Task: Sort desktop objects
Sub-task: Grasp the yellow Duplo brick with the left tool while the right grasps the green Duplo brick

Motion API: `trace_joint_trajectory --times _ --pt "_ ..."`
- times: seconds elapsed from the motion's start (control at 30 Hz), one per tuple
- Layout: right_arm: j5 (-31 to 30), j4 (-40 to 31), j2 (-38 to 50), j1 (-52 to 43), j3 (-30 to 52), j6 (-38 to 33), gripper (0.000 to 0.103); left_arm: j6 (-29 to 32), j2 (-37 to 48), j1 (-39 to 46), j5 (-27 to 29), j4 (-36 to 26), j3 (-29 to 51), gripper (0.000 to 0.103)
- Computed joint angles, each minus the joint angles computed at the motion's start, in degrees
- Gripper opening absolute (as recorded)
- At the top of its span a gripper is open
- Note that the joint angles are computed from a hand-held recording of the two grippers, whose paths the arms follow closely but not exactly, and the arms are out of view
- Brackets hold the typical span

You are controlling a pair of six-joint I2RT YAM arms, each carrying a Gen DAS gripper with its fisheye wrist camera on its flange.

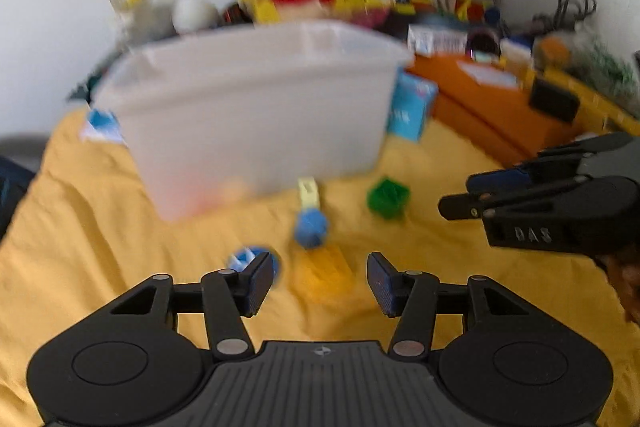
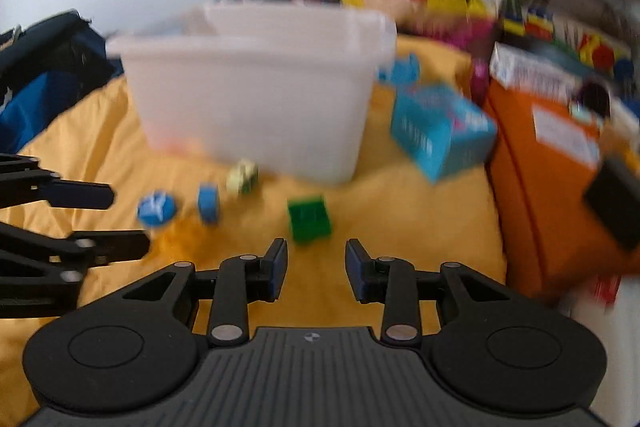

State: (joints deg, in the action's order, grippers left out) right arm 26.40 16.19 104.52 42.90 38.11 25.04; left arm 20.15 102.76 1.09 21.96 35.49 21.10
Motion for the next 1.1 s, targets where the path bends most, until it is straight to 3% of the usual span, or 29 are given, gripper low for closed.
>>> trace_joint_trajectory --times 0.1,0.23,0.33,0.37,0.43,0.53,0.67,0.83,0.93,1.1 --pt "0.27 -0.34 -0.12 1.43 -1.91 3.39 0.036 -2.88 5.85 -4.76 -4.53 1.56 2.56 0.056" --pt "1.38 -0.51 -1.06 2.3 -2.78 2.94 0.036 -7.39 12.23 -8.15 -10.75 5.0 5.84 0.056" --pt "0.63 0.71 -0.3 1.63 -2.47 1.11 0.038 -7.88 14.53 -6.2 -7.96 1.9 8.88 0.037" --pt "0.63 1.19 0.15 1.45 -2.22 0.21 0.038 -6.85 13.74 -5.46 -7.09 1.3 8.52 0.037" --pt "1.59 3.79 1.97 1.28 -1.39 -3.69 0.038 -4.02 11.44 -3.64 -4.91 0.05 6.88 0.037" --pt "4.78 8.93 6.55 2.34 1.12 -15.13 0.037 0.68 6.92 0.26 -2.86 -1.69 2.81 0.037" --pt "7.18 8.3 14.2 2.75 8.16 -27.87 0.036 6.15 2.01 5.44 -1.27 -2.59 -2.5 0.038" --pt "7.87 7.24 22.27 1.49 15.57 -35.0 0.041 9.36 1.54 8.5 -0.66 -2.3 -4.99 0.038" --pt "8.18 2.14 23.02 0.29 19.46 -31.81 0.031 10.13 2.27 10.22 0.05 -1.87 -5.31 0.038" --pt "4.38 -0.96 16.12 0.51 15.29 -20.26 0.03 12.67 3.43 12.96 1.82 -1.79 -5.37 0.038"
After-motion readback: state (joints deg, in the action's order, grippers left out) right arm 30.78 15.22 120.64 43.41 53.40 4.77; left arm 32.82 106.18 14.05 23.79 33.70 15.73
